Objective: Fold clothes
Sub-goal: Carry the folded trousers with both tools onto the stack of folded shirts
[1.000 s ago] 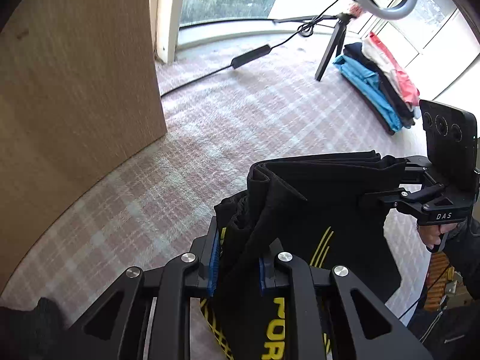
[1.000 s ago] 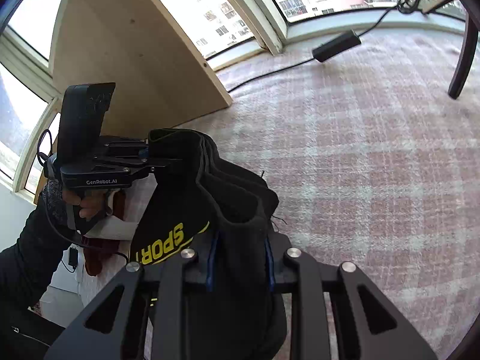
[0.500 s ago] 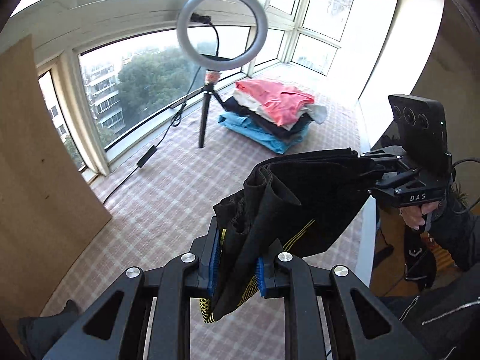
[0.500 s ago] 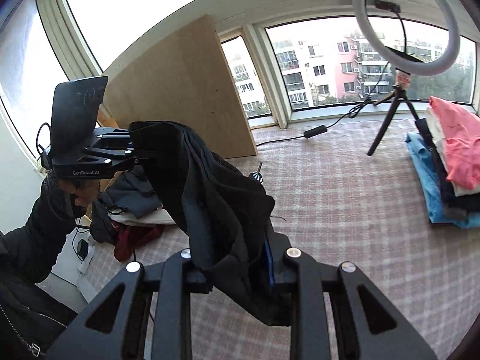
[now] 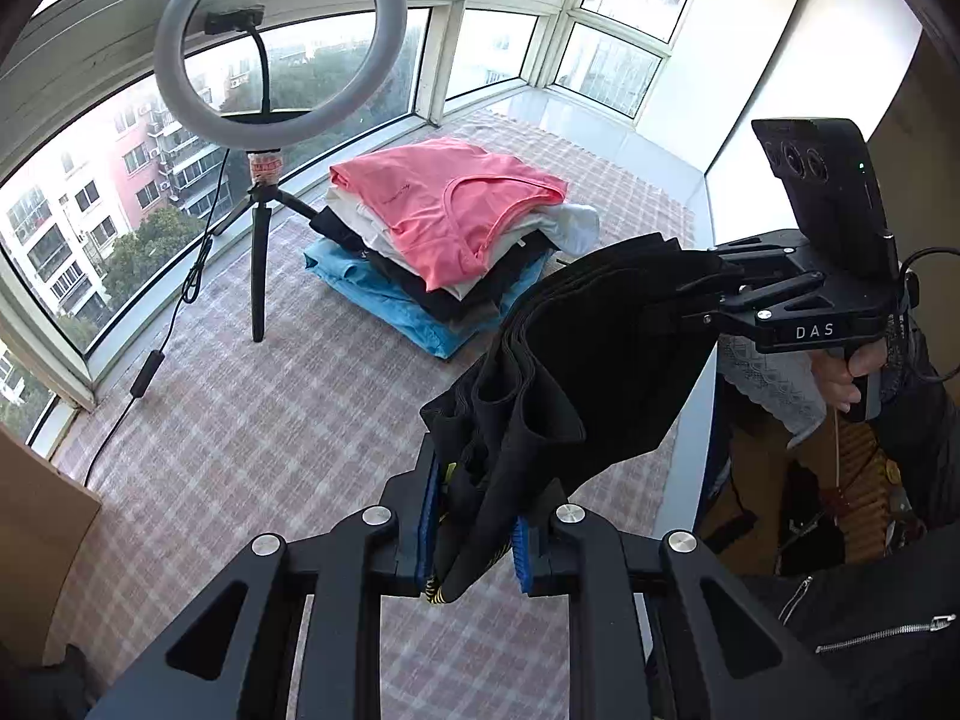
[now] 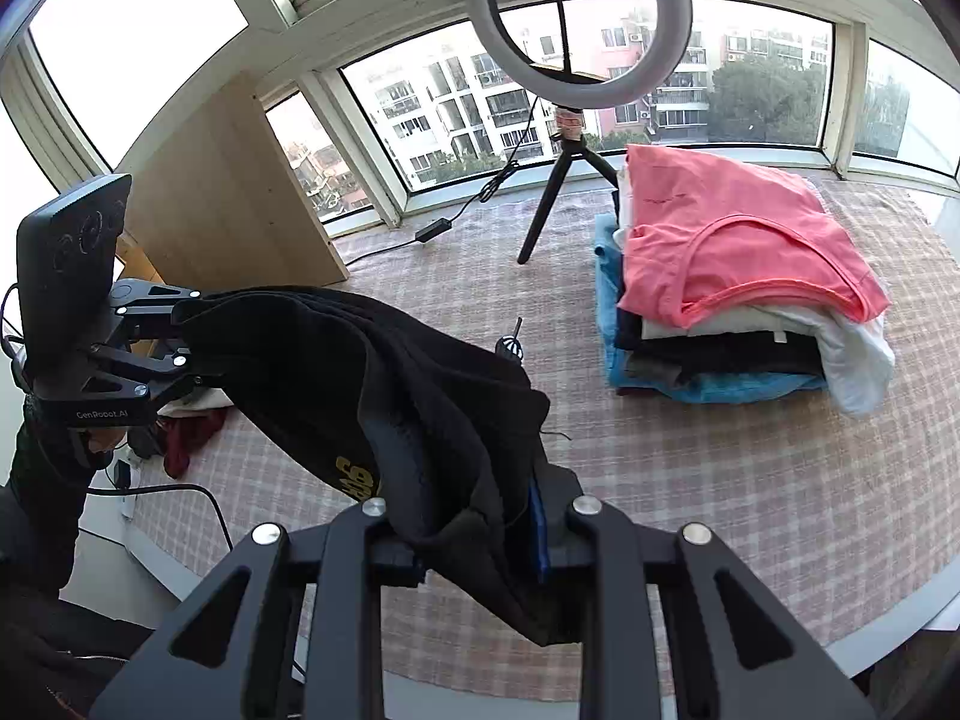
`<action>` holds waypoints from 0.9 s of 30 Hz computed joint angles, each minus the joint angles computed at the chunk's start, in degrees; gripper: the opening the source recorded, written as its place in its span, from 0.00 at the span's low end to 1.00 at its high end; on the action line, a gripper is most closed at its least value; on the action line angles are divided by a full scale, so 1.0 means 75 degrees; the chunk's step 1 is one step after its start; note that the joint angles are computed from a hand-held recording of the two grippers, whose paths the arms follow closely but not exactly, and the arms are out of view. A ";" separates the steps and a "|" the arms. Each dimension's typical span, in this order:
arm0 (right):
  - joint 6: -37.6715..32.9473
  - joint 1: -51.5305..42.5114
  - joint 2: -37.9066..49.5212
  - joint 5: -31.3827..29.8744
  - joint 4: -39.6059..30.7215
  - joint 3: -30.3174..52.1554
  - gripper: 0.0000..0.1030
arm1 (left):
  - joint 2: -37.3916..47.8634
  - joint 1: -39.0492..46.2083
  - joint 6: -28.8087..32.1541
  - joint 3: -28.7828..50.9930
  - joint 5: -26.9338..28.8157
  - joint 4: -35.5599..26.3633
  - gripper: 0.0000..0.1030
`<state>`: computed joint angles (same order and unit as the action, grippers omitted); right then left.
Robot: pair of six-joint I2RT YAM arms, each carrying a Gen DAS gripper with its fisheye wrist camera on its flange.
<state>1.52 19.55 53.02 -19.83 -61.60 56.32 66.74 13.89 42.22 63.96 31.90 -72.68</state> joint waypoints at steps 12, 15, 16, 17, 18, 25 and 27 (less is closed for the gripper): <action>-0.4495 -0.3740 0.6165 -0.1037 -0.0788 0.8386 0.22 | 0.3553 -0.4381 -0.4345 0.5584 -0.3494 0.2483 0.16; -0.4515 -0.4314 0.6394 -0.2122 0.0224 0.8109 0.22 | 0.3363 -0.4668 -0.4259 0.4204 -0.3897 0.3645 0.16; -0.4684 -0.4440 0.6357 -0.2401 0.0562 0.7349 0.22 | 0.3313 -0.4718 -0.4225 0.3530 -0.4001 0.4074 0.16; -0.4863 -0.4549 0.6396 -0.2631 0.0838 0.6696 0.23 | 0.3324 -0.4765 -0.4195 0.2927 -0.4092 0.4482 0.16; -0.5119 -0.4526 0.6448 -0.2472 0.1192 0.5853 0.23 | 0.3602 -0.4772 -0.4185 0.2551 -0.3933 0.4673 0.16; -0.6342 -0.4061 0.7004 -0.0606 0.3407 0.2303 0.28 | 0.4741 -0.4781 -0.4660 0.0729 -0.3504 0.5942 0.19; -0.6618 -0.4155 0.6837 -0.0552 0.3362 0.2204 0.35 | 0.4534 -0.4834 -0.4746 0.0474 -0.3565 0.6072 0.23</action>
<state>-48.12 -11.62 104.29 -23.97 -36.38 72.86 100.75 -22.37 6.63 67.52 5.16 -27.14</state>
